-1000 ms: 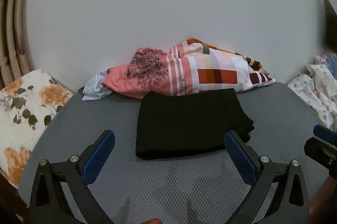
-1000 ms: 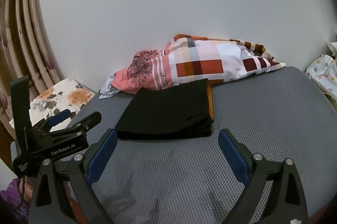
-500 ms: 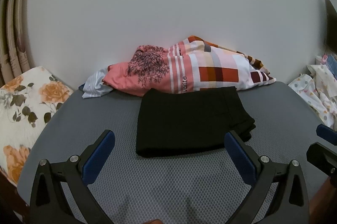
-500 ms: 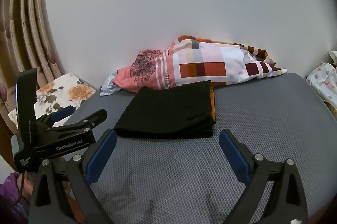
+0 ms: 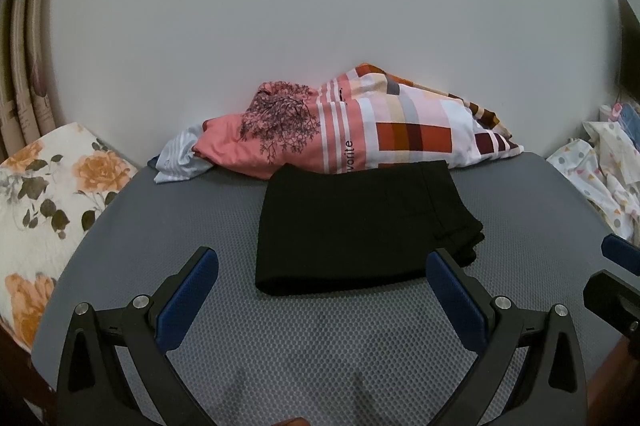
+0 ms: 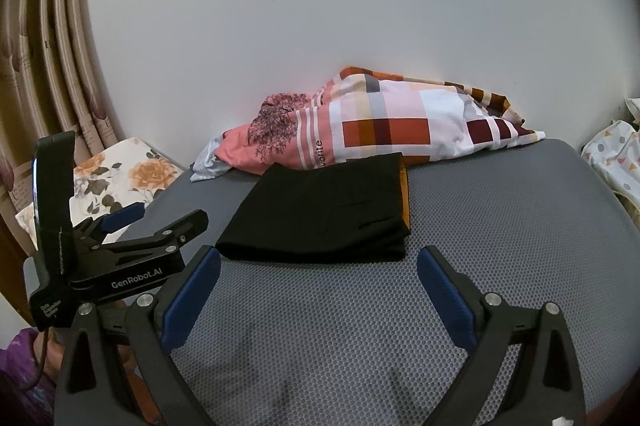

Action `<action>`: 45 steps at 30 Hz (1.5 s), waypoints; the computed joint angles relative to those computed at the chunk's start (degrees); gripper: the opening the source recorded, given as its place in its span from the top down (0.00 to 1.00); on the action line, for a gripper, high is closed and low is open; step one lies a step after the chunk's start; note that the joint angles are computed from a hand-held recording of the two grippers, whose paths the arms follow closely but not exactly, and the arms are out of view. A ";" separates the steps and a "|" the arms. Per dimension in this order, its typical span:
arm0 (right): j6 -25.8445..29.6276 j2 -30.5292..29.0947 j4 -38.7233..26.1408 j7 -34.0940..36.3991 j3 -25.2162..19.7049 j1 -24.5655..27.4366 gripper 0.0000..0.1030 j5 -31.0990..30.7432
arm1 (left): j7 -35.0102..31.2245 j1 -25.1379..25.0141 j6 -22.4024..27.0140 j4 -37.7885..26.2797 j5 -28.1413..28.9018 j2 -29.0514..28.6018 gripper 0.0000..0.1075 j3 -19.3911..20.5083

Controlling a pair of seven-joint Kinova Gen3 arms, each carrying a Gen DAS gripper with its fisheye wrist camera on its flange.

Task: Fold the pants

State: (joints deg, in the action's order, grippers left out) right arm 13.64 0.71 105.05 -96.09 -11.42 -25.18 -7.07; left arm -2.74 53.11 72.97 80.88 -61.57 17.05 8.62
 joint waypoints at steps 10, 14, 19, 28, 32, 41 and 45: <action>0.20 0.03 -0.02 -1.72 -0.04 -0.29 0.04 1.23 | -0.61 -0.27 -0.35 -0.07 0.72 0.07 0.04 0.00; 0.06 0.19 0.12 -1.31 -0.09 -0.26 0.04 0.61 | -1.09 -0.50 -0.73 -0.13 1.12 0.07 0.04 -0.04; -0.09 0.09 0.40 -1.83 -0.12 -0.40 0.04 1.06 | -1.11 -0.57 -0.89 -0.14 1.48 0.07 0.04 -0.10; 0.08 0.20 0.20 -2.29 -0.08 -0.50 0.04 1.51 | -1.52 -0.82 -1.38 -0.22 1.99 0.13 0.04 -0.28; 0.08 0.26 0.09 -1.38 -0.08 -0.29 0.04 0.65 | -1.70 -0.83 -1.27 -0.33 2.17 0.14 0.04 -0.28; 0.10 0.41 0.05 -1.32 -0.10 -0.29 0.04 0.53 | -1.72 -0.85 -1.42 -0.31 2.23 0.11 0.04 -0.32; 0.04 0.32 0.19 -1.97 -0.13 -0.43 0.04 1.04 | -1.79 -0.91 -1.44 -0.35 2.19 0.10 0.04 -0.35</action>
State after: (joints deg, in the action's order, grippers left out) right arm 13.68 1.03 105.23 -98.06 -11.55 -25.61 -6.02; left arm -4.53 52.20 71.53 80.53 -59.37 17.15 8.27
